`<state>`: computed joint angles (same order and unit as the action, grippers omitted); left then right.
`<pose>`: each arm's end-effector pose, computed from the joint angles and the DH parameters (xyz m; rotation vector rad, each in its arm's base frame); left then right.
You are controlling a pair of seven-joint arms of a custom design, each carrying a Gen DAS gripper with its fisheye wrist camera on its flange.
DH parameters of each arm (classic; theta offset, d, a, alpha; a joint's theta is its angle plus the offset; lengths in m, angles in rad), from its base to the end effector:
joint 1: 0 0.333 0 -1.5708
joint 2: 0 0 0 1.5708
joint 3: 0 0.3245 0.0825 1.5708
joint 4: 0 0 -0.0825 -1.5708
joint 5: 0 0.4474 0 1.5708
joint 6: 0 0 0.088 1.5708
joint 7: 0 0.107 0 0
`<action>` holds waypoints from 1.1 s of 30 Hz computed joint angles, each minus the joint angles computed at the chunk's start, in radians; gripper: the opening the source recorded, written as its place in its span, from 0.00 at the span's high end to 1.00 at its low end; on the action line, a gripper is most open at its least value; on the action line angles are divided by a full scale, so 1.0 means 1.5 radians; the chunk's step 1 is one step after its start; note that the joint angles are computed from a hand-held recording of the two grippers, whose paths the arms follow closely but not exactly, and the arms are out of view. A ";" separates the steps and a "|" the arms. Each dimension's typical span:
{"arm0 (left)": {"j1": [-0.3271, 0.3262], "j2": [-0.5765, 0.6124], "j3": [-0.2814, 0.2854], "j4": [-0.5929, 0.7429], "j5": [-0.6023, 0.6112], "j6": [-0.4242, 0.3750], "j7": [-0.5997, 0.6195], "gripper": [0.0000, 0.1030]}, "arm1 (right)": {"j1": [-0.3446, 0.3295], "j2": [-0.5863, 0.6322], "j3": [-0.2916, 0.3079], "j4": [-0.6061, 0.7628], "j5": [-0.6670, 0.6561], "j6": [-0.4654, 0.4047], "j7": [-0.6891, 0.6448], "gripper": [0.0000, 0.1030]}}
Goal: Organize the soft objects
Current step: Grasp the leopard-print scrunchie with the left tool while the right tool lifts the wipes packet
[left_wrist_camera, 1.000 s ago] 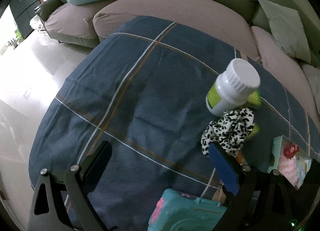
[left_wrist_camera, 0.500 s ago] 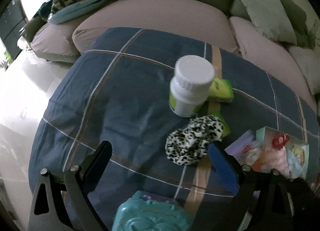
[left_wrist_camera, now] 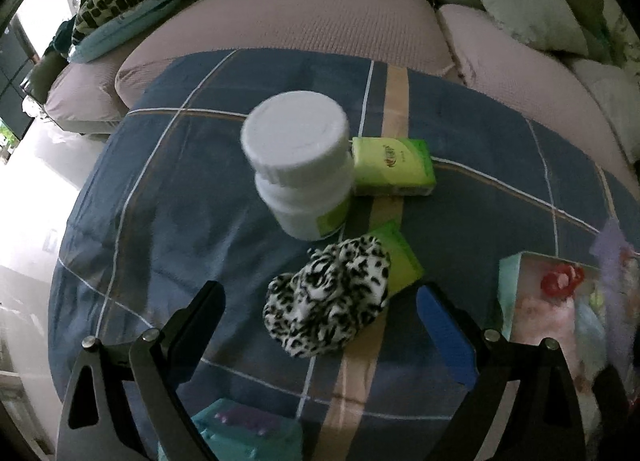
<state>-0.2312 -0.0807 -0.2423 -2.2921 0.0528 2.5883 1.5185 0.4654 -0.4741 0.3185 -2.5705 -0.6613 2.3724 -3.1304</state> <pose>0.5202 -0.2685 0.3933 -1.5117 2.4464 -0.4317 0.3403 0.3251 0.4197 -1.4628 2.1588 -0.7147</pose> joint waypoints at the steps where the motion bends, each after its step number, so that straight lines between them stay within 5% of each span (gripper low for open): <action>1: 0.001 0.003 -0.002 0.002 0.013 0.003 -0.011 0.11 | 0.000 -0.006 0.001 -0.004 0.000 -0.002 0.004 0.38; 7: -0.001 0.042 -0.002 0.025 0.083 -0.003 -0.088 0.25 | -0.001 -0.042 0.004 -0.030 0.000 -0.003 0.024 0.38; 10: -0.002 0.056 0.005 0.030 0.073 -0.001 -0.093 0.41 | -0.001 -0.057 0.006 -0.038 0.002 -0.005 0.027 0.38; 18: 0.001 0.031 0.011 0.003 0.054 0.046 -0.103 0.65 | -0.002 -0.083 0.008 -0.056 0.014 -0.006 0.031 0.38; 28: 0.012 -0.022 0.006 -0.037 0.006 0.104 -0.095 0.70 | -0.004 -0.099 0.011 -0.066 0.023 -0.009 0.034 0.38; 33: -0.029 -0.091 0.029 -0.081 -0.144 0.136 0.034 0.70 | -0.003 -0.118 0.020 -0.071 0.021 -0.026 0.047 0.38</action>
<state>-0.2753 -0.2176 -0.1982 -2.4128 -0.1628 2.7925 1.5702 0.4608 -0.6511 0.3487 -2.6774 -0.6301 2.3338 -3.0597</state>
